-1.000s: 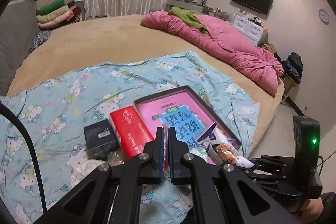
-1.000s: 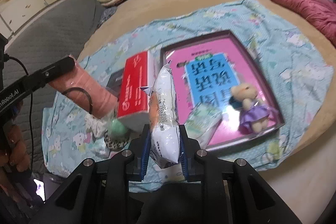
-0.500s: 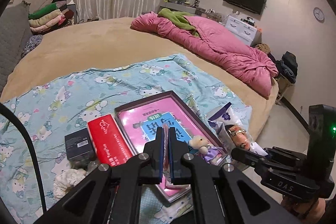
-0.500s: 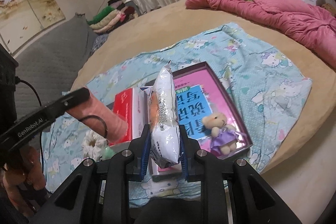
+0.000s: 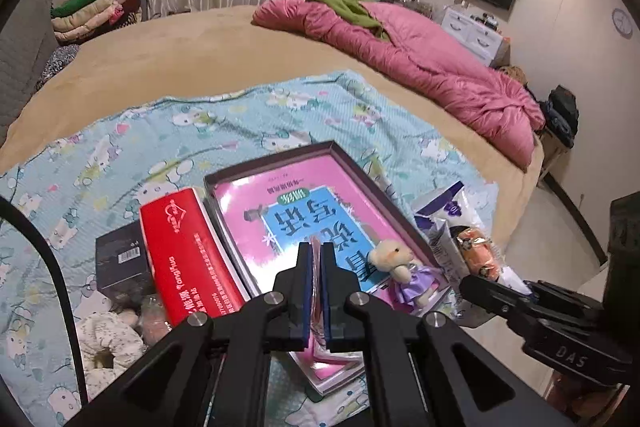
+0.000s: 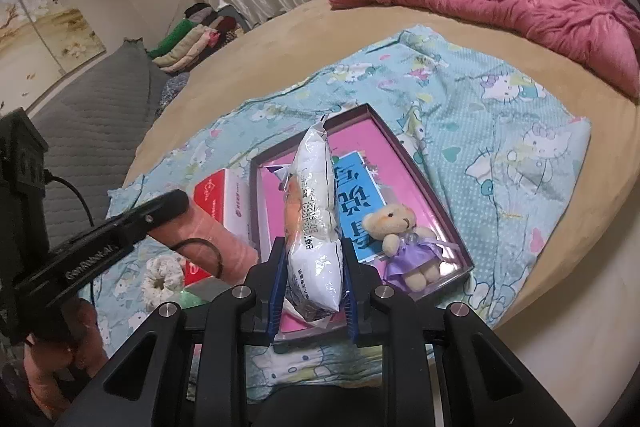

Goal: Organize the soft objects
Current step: 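Carry the white packet over tray with right tool while left carries pink item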

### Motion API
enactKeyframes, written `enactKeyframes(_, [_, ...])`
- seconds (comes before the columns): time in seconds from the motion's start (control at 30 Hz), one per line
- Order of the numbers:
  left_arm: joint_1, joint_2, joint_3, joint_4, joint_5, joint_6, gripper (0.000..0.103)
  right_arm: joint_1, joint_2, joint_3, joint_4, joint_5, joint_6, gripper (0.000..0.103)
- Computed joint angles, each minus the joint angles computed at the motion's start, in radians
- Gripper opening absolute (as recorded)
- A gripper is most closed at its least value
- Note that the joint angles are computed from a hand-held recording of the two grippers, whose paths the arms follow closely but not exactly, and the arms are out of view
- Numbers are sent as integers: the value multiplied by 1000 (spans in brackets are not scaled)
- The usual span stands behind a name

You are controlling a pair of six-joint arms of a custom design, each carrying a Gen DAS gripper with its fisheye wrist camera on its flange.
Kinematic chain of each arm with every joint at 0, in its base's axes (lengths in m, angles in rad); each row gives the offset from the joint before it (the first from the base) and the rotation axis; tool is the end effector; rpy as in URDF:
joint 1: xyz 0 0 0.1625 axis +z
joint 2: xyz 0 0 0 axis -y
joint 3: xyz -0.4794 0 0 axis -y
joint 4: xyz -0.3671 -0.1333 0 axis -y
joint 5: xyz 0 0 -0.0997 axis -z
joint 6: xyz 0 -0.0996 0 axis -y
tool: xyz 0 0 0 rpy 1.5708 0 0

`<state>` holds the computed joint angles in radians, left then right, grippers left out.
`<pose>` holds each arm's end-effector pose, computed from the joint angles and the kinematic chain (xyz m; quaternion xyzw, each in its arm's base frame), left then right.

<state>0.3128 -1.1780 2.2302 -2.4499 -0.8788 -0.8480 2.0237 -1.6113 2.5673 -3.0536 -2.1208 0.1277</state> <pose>-0.3680 -0.3259 0.1938 0.2195 0.9116 -0.2533 0.2379 0.2136 -0.2533 0.3184 0.0807 -0.9284 0.3151 0.1795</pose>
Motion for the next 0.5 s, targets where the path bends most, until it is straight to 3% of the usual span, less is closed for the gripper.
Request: enactKeyframes(0.5, [98,127,-35,16,-64,74,4,-97,50,37,-42,51,-34,25])
